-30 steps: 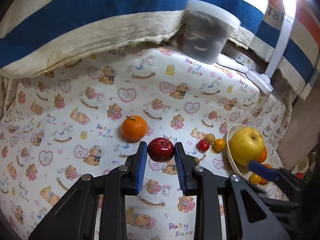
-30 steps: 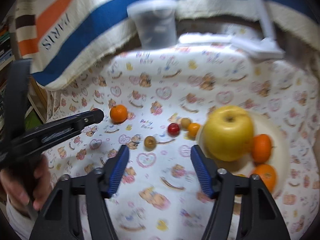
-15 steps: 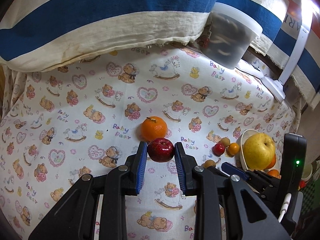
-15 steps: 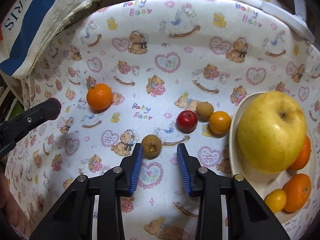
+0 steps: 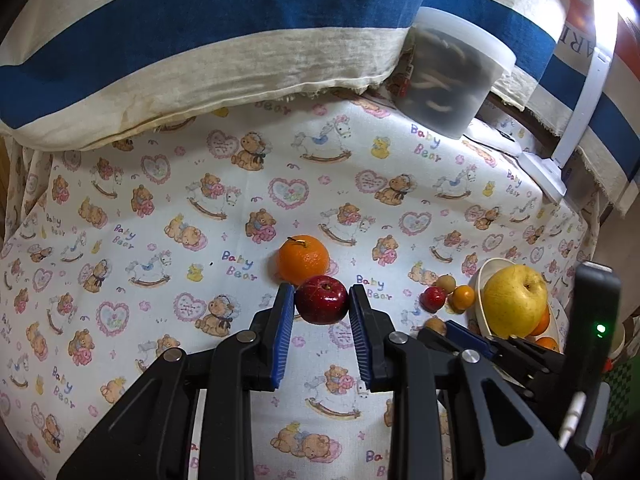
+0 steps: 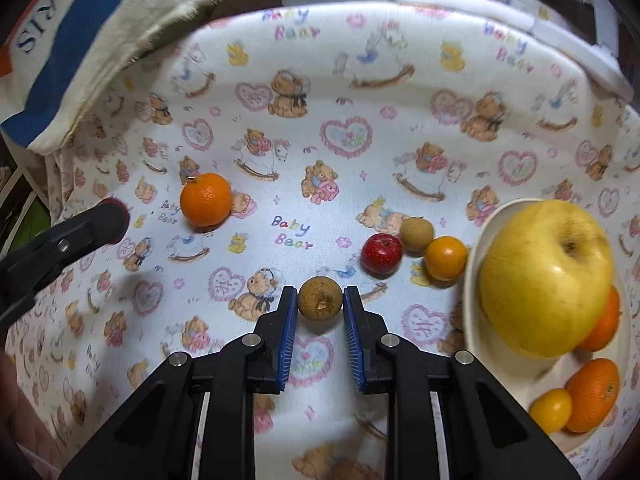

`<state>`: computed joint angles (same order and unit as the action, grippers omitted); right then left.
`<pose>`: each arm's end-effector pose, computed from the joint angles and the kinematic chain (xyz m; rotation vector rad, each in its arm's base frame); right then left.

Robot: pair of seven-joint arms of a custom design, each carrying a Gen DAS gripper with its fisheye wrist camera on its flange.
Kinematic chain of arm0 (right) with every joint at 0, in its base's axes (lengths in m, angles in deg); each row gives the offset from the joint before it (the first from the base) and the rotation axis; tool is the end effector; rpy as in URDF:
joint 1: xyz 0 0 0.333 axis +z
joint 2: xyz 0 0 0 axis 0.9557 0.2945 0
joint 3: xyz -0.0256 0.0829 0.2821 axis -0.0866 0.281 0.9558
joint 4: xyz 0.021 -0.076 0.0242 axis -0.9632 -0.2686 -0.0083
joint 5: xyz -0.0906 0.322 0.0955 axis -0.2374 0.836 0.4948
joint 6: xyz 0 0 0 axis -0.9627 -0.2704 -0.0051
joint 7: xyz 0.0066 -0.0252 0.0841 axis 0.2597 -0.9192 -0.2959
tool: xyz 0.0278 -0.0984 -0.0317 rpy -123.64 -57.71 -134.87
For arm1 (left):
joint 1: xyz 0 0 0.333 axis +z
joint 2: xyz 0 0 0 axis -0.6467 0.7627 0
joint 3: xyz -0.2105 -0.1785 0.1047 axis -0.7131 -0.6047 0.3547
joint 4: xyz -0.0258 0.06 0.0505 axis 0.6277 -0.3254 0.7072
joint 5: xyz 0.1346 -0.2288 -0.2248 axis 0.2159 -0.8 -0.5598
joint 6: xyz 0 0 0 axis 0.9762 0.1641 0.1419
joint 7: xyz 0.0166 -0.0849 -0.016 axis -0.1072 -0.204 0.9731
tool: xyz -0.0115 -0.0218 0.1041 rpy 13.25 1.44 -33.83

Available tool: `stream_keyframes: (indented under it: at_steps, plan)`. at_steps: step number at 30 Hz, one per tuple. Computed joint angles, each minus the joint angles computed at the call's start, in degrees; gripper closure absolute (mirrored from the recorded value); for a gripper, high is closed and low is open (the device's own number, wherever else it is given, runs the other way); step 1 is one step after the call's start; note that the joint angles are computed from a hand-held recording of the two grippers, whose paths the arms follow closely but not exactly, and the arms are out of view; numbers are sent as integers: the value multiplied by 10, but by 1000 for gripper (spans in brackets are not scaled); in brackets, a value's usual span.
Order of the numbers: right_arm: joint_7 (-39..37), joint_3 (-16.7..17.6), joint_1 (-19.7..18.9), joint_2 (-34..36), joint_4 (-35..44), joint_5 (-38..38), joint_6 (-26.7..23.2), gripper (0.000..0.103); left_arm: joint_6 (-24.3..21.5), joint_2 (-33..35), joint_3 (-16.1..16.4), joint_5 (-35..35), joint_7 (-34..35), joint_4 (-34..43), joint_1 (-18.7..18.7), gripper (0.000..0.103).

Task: Organize fruits
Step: 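Grasp the small brown kiwi with the right gripper while the left holds the red apple, then carry the kiwi with the right gripper over the plate while the left carries the red apple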

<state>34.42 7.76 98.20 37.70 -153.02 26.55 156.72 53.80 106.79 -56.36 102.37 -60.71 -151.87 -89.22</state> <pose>0.5501 0.2941 0.3905 -2.1704 1.1577 -0.3235 0.4478 -0.5502 0.4307 -2.1486 1.2803 -0.8351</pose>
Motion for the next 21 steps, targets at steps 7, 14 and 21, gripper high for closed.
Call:
stream_keyframes:
  at_steps: [7, 14, 21]
  plan:
    - [-98, 50, -52, -50, -53, 98, 20, 79, -4, -1, 1, 8, 5, 10, -9, 76]
    - [-179, 56, -67, -95, -83, 191, 22, 79, -20, 18, 8, 25, 26, 47, -28, 76]
    - [-308, 49, -70, -140, -121, 309, 32, 79, -4, 30, 14, 17, 43, 69, -35, 76]
